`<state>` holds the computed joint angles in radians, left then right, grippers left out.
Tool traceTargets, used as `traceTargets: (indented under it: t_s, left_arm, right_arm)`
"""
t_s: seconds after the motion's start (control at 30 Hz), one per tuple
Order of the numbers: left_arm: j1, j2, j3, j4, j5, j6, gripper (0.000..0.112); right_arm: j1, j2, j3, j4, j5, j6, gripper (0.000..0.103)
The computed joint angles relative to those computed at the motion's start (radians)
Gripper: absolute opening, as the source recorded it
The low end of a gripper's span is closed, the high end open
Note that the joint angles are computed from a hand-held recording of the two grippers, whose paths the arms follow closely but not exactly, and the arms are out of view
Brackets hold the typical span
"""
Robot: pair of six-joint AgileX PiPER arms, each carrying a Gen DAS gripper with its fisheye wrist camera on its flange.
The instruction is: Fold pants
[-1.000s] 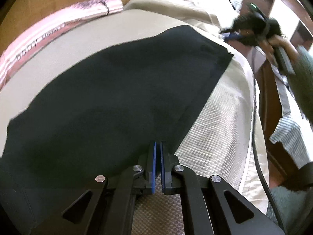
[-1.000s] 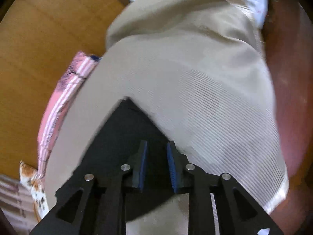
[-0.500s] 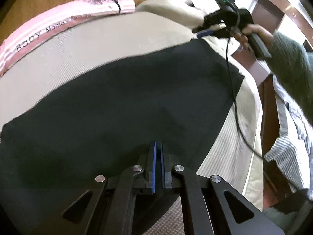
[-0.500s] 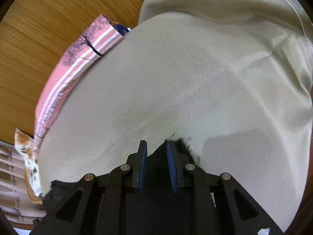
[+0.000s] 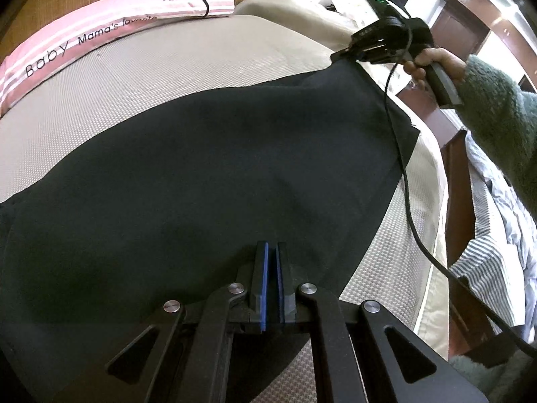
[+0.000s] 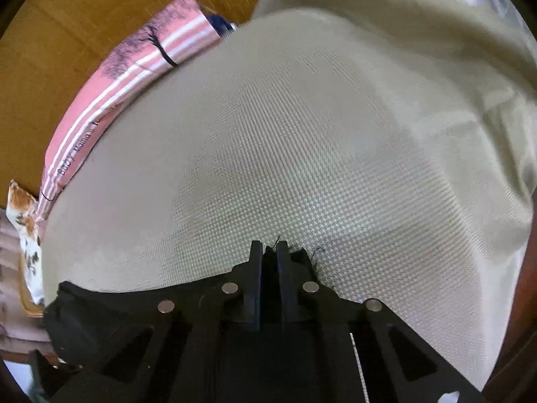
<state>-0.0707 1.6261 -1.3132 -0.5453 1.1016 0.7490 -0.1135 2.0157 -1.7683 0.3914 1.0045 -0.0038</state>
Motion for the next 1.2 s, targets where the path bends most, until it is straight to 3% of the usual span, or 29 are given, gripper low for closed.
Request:
traceTargets:
  t_s: [0.17,0.23,0.33,0.43,0.53,0.67,0.93,1.2]
  left_arm:
    - [-0.005,-0.023,0.036,-0.005,-0.034,0.005,0.005]
    - [-0.006,-0.028,0.044,-0.006,-0.042,0.001,0.005]
    - [-0.010,-0.035,0.055,-0.005,-0.058,-0.004,0.005]
    - [-0.009,-0.040,0.059,-0.004,-0.063,-0.007,0.005]
    - [0.000,-0.041,0.046,0.003,-0.051,-0.025,0.006]
    - [0.017,-0.049,0.046,0.013,-0.030,-0.018,0.006]
    - [0.023,-0.089,0.088,0.003,-0.007,0.018,0.008]
    - [0.018,-0.138,0.135,0.020,-0.029,0.015,0.016]
  right_arm:
    - [-0.012,-0.180,0.245,-0.018,-0.266,0.054,0.000]
    - [-0.016,-0.186,0.276,-0.052,-0.316,0.109,0.000]
    - [-0.025,-0.146,0.274,-0.059,-0.334,0.143,0.000]
    - [-0.025,-0.125,0.276,-0.078,-0.322,0.219,0.007]
    - [-0.019,-0.188,0.331,-0.071,-0.327,0.223,0.009]
    - [-0.047,-0.327,0.454,0.008,-0.307,0.184,0.026]
    - [-0.152,-0.646,0.839,0.167,-0.267,0.067,0.026]
    - [-0.168,-0.690,1.046,0.369,-0.348,-0.046,0.026]
